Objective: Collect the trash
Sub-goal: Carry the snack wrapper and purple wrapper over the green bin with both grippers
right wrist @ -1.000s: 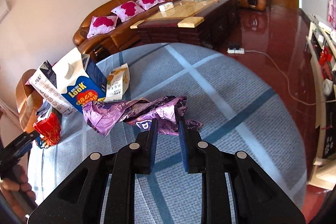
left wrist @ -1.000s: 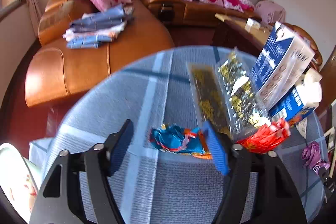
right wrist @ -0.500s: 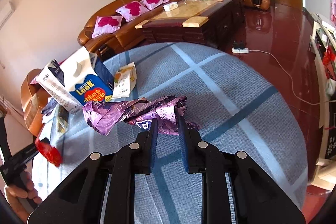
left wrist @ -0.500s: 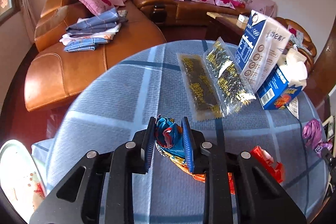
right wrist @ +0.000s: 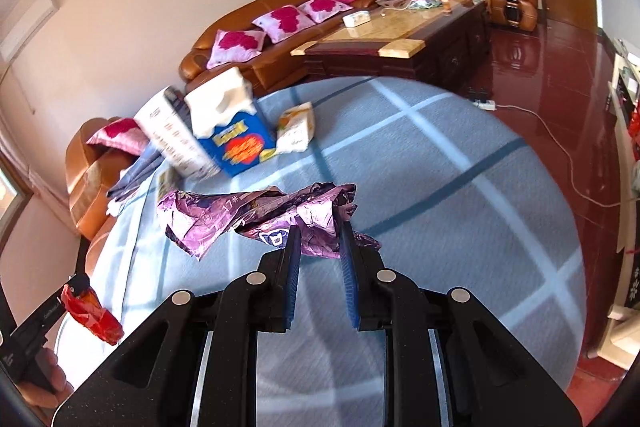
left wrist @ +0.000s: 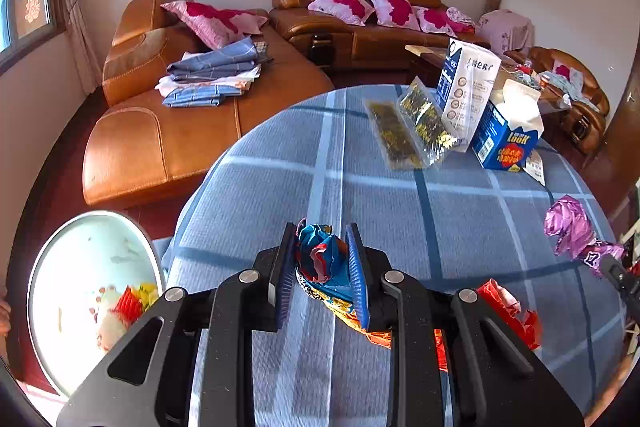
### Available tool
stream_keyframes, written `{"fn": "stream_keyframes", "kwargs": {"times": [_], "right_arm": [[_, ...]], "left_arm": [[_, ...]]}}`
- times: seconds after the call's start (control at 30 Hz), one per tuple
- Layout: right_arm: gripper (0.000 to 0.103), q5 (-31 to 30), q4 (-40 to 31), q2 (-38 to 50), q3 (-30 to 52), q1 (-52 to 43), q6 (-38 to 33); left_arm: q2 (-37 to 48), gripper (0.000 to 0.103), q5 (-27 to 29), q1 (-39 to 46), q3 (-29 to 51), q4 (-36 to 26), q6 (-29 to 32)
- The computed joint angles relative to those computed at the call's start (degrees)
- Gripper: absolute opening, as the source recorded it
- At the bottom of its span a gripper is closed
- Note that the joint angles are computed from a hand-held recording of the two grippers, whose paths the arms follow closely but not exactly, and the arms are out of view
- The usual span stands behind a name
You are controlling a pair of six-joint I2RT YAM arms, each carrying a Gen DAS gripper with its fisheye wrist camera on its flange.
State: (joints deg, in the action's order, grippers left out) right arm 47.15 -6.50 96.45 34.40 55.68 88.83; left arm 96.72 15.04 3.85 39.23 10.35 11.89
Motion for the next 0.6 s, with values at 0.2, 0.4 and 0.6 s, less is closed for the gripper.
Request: {"fn": "stream_keyframes", "kwargs": {"times": [0.2,0.4,0.6], "right_arm": [[0.020,1.50,-4.82,3.18,5.81,5.09,2.02],[0.020,2.76,-8.96,6.07,11.71,8.83,2.61],[0.020,3.69,-11.44,8.49,16.57,11.27,1.90]], "left_arm": [[-5.43,0.025,2.96,5.14,-4.55,-0.85,2.04],[-9.58,0.025,6.29,10.74,-5.98,-2.42,3.46],[-12.49,0.025,9.86,17.77,-7.09,-3.65,6.07]]}}
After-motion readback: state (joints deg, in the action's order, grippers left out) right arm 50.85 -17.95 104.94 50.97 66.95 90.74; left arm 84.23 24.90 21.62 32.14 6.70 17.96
